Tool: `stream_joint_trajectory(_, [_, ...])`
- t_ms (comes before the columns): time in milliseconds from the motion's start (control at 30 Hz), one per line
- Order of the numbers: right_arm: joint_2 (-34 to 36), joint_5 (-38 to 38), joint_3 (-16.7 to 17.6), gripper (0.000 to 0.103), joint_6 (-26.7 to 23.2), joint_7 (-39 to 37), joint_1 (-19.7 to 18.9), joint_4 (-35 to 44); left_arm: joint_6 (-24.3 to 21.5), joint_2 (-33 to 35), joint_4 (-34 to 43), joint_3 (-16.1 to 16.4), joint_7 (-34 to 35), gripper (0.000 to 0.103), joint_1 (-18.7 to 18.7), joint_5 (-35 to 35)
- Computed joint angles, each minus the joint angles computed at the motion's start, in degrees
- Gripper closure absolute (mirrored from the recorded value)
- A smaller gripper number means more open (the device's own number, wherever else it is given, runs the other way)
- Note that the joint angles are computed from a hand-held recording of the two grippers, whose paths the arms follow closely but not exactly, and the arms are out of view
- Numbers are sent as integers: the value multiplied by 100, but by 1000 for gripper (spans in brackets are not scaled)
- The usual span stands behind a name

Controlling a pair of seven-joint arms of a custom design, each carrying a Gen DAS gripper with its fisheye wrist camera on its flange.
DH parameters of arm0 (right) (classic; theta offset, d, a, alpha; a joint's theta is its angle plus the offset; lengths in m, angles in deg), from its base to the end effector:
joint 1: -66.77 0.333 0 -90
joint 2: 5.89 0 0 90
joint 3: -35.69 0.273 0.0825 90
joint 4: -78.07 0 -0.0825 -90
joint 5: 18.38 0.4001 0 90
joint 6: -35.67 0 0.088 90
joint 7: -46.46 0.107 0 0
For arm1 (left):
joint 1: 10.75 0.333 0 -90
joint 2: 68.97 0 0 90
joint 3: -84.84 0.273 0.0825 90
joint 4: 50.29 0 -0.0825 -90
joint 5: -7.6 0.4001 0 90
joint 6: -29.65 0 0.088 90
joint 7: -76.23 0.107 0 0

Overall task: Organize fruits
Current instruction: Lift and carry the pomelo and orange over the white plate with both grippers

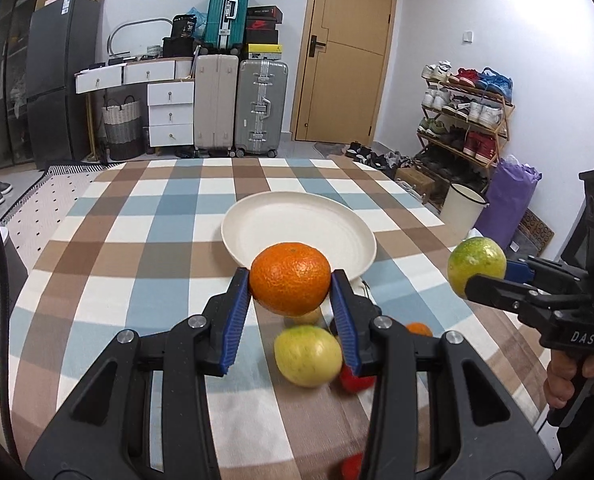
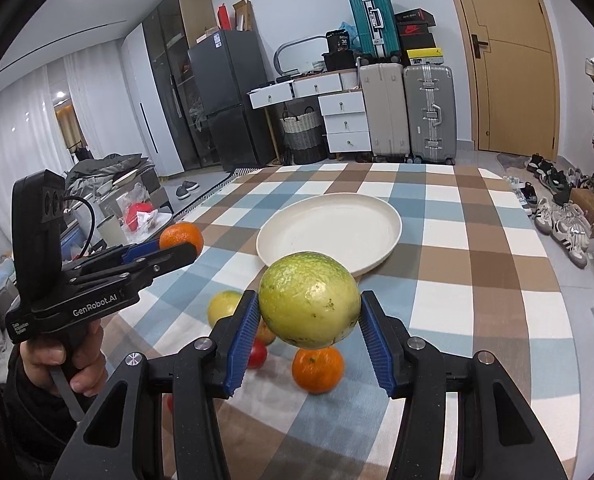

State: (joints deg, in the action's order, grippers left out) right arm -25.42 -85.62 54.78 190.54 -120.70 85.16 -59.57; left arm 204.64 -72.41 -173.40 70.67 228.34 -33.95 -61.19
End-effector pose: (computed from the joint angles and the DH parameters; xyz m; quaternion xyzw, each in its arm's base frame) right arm 0.3804 0.3348 0.4377 -0.5671 0.6687 -0.2850 0.3873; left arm 0.4948 -0.2879 0.4522 -0.4109 0.7699 -0.4599 0.1638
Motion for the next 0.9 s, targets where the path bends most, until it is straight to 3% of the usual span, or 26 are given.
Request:
stream_joint_trajectory(333, [390, -181, -248, 52, 144, -153, -133, 447, 339, 1051, 959, -334, -1248, 66, 339, 1673])
stream_joint_trajectory(533, [654, -294, -470, 52, 337, -204, -225, 685, 386, 1662, 1476, -273, -2255, 65, 336, 2872])
stream_joint_trajectory(900, [1332, -648, -894, 52, 745, 97, -279, 1051, 234, 2435, 2095, -393, -3361, 65, 646, 4059])
